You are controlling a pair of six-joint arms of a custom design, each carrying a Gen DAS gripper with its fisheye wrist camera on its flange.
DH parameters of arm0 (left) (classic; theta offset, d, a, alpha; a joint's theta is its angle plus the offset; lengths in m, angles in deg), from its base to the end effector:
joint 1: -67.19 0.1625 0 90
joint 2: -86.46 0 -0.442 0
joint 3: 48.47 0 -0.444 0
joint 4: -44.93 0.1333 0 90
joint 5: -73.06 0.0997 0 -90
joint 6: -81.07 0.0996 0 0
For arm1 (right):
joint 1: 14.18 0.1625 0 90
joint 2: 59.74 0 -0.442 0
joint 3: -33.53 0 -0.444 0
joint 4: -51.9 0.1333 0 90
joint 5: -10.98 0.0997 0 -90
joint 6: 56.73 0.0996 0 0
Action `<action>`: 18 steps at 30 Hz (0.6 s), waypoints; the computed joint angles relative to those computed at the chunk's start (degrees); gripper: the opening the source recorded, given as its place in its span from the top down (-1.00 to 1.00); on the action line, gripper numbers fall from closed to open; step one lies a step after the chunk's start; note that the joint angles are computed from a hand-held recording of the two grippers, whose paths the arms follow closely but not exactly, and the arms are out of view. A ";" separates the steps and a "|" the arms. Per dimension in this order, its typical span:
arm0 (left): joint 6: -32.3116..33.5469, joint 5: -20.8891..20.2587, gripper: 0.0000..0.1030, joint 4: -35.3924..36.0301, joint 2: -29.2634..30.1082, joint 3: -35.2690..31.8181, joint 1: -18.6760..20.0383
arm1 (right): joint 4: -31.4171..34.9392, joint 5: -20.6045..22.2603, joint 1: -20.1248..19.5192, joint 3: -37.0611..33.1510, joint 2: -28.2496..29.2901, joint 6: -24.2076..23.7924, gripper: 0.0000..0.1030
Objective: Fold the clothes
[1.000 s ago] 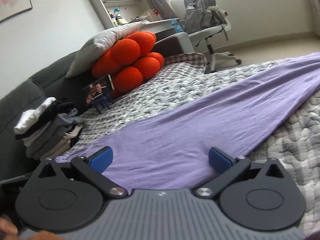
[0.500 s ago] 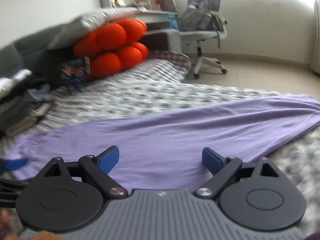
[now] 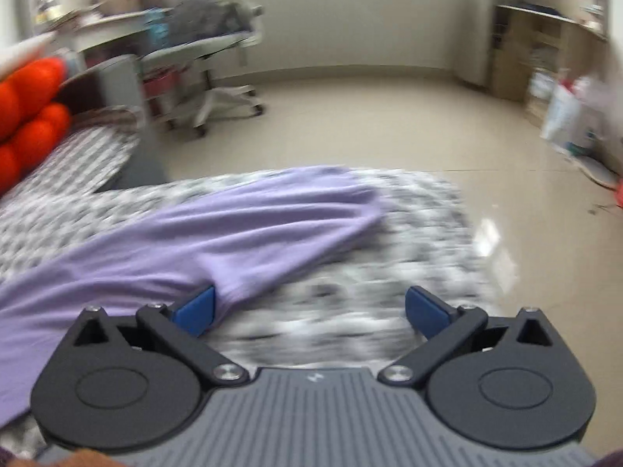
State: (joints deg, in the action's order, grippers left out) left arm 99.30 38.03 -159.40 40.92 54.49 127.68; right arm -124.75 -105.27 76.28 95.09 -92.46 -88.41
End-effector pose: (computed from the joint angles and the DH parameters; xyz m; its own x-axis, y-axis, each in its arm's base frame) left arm -0.1337 -0.6724 0.1562 -0.7113 -0.1499 -0.6867 0.5174 0.5496 -0.6559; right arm 0.0964 -0.8888 0.2240 -0.7635 0.0326 0.6450 -0.4762 0.6461 -0.5964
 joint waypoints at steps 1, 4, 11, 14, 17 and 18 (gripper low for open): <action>-0.11 0.09 -1.00 0.14 -0.09 0.13 -0.05 | -1.17 0.27 -0.07 0.88 -0.31 -0.13 -0.94; -0.95 0.69 -1.00 0.99 -0.54 0.73 -0.38 | -5.23 0.28 0.10 3.24 -0.76 -1.40 -0.90; -2.68 -0.29 -0.99 2.19 -4.11 5.26 -1.19 | -9.18 7.94 1.13 11.37 -4.66 0.54 -0.89; -2.14 -1.67 -0.99 2.06 -5.70 6.95 -1.03 | -11.11 11.43 1.94 14.71 -5.85 0.11 -0.89; -4.30 -2.05 -0.99 3.66 -7.30 7.52 -0.75 | -13.43 15.26 2.70 18.50 -7.25 1.13 -0.89; -5.20 -2.15 -0.99 4.36 -7.82 7.62 -0.62 | -14.20 15.87 3.01 19.20 -7.20 1.26 -0.89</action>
State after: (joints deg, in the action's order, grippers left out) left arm 94.10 35.88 -155.04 33.10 62.11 127.06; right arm -138.95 -89.40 79.29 114.29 -99.66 -87.15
